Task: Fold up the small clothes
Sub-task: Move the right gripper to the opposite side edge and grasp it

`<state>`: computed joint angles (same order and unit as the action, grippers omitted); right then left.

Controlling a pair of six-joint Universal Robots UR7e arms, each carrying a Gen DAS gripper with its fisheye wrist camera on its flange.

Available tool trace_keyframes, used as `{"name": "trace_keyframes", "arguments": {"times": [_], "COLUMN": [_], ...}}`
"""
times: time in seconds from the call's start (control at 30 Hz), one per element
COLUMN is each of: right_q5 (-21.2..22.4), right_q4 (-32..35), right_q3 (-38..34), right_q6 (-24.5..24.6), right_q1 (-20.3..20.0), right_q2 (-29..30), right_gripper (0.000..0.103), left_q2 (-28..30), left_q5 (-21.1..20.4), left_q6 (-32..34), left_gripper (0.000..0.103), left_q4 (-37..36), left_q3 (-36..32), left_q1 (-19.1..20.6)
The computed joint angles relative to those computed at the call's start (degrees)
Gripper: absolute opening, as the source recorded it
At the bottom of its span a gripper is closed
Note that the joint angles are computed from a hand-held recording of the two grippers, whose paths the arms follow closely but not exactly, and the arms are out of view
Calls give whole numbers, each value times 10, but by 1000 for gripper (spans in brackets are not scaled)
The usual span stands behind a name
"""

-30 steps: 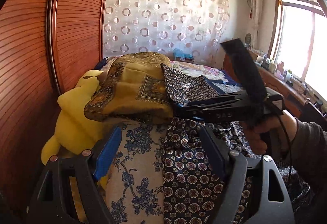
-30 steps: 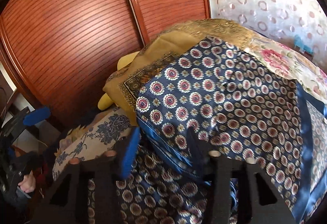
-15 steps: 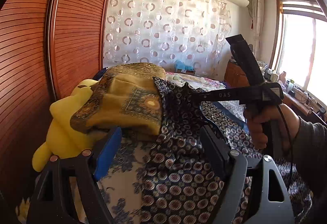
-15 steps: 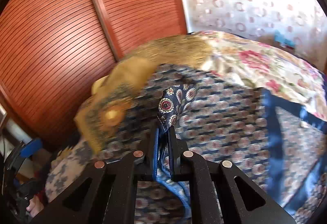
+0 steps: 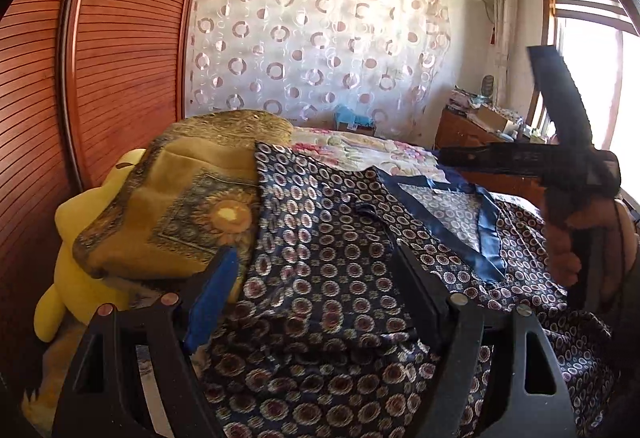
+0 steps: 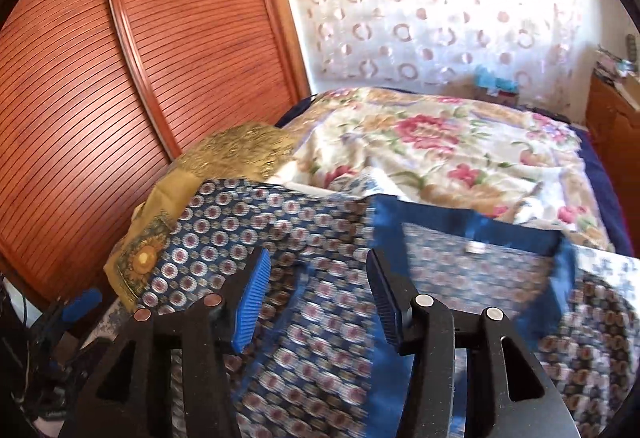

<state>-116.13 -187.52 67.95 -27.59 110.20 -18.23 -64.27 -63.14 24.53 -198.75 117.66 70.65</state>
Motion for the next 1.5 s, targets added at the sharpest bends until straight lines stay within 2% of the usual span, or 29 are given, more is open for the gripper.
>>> {"name": "trace_keyframes", "arguments": {"times": [0.07,0.2,0.3,0.47,0.63,0.77,1.0,1.2,1.37,1.43,1.5], "right_q5": [-8,-33,-56,-93,-133,-170,-195,-213,-181,-175,-163], "right_q4": [-34,-121,-186,-274,-353,-390,-386,-338,-304,-292,-280], "right_q3": [48,150,221,330,417,467,530,536,555,552,552], "right_q6": [-4,-13,-10,22,49,73,135,186,223,232,232], "right_q1": [1,5,8,6,2,-6,-30,-33,-48,-48,-55], "right_q2": [-25,-76,-105,-151,-178,-193,-229,-250,-278,-279,-284], "right_gripper": [52,64,65,65,65,65,65,65,65,58,42], "left_q2": [8,12,11,19,30,44,62,71,71,79,84], "left_q5": [5,-7,-14,-5,9,14,16,25,30,36,50], "left_q6": [-2,-8,-24,-28,-19,-10,-1,-9,-30,-37,-28], "left_gripper": [80,80,80,80,80,80,80,80,80,83,85], "left_q4": [15,59,97,125,151,169,209,266,311,330,326], "left_q3": [-9,-18,-24,-27,-30,-32,-36,-51,-62,-72,-68], "left_q1": [-4,-12,-17,-31,-46,-57,-75,-80,-76,-75,-81]}}
